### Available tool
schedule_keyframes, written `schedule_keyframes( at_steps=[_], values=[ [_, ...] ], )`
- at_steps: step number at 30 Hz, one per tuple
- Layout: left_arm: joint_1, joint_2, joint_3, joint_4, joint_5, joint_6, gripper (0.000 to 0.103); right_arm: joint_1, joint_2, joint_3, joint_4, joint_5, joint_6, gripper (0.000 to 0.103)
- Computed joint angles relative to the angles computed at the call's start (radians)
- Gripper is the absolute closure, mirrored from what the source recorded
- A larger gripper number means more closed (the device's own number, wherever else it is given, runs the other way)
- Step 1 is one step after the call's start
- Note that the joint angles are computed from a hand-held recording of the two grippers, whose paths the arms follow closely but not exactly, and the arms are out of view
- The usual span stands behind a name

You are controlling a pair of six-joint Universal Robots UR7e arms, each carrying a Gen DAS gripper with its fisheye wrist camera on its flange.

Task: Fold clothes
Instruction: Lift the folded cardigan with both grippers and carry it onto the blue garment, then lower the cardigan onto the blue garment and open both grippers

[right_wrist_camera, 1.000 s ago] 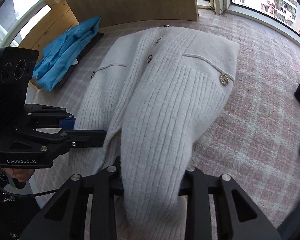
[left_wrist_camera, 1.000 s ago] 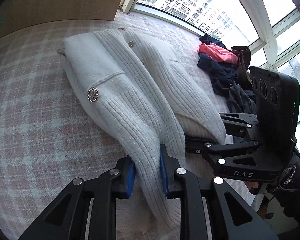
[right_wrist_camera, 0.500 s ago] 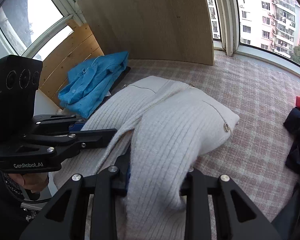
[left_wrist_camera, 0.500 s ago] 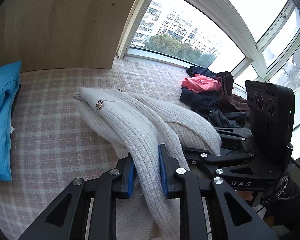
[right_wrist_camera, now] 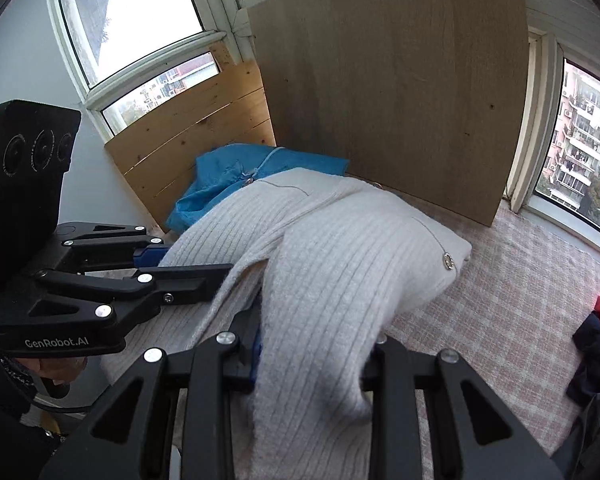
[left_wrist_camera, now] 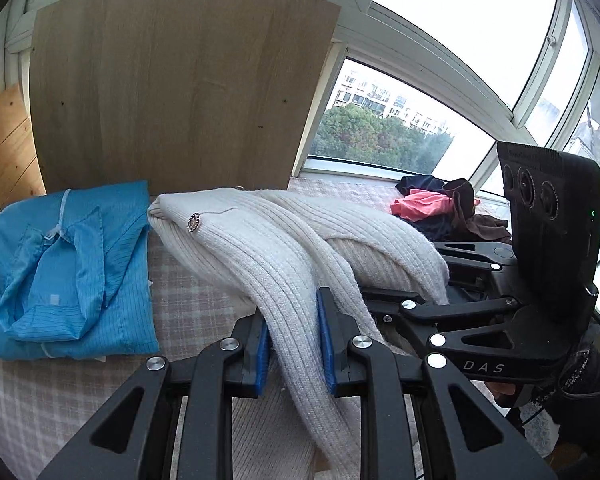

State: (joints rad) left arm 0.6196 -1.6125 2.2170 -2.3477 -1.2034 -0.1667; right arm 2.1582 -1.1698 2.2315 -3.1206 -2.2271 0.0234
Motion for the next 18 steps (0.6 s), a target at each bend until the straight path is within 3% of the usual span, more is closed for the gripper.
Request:
schedule_keyframes(
  at_steps=[8,11,18],
  values=[
    [0.209,-0.008,-0.218,0.093,0.019,0.317,0.083,0.063,0.349,-0.369,-0.053,-0.068,-0.054,0.076],
    [0.297,0.037,-0.311,0.099,0.022,0.41,0.083,0.049,0.472,-0.524,-0.041,-0.062,-0.074,0.076],
    [0.5,0.183,-0.49,0.1,-0.058,0.549,0.083,0.006,0.697,-0.811,0.029,-0.093,-0.098,0.076]
  ],
)
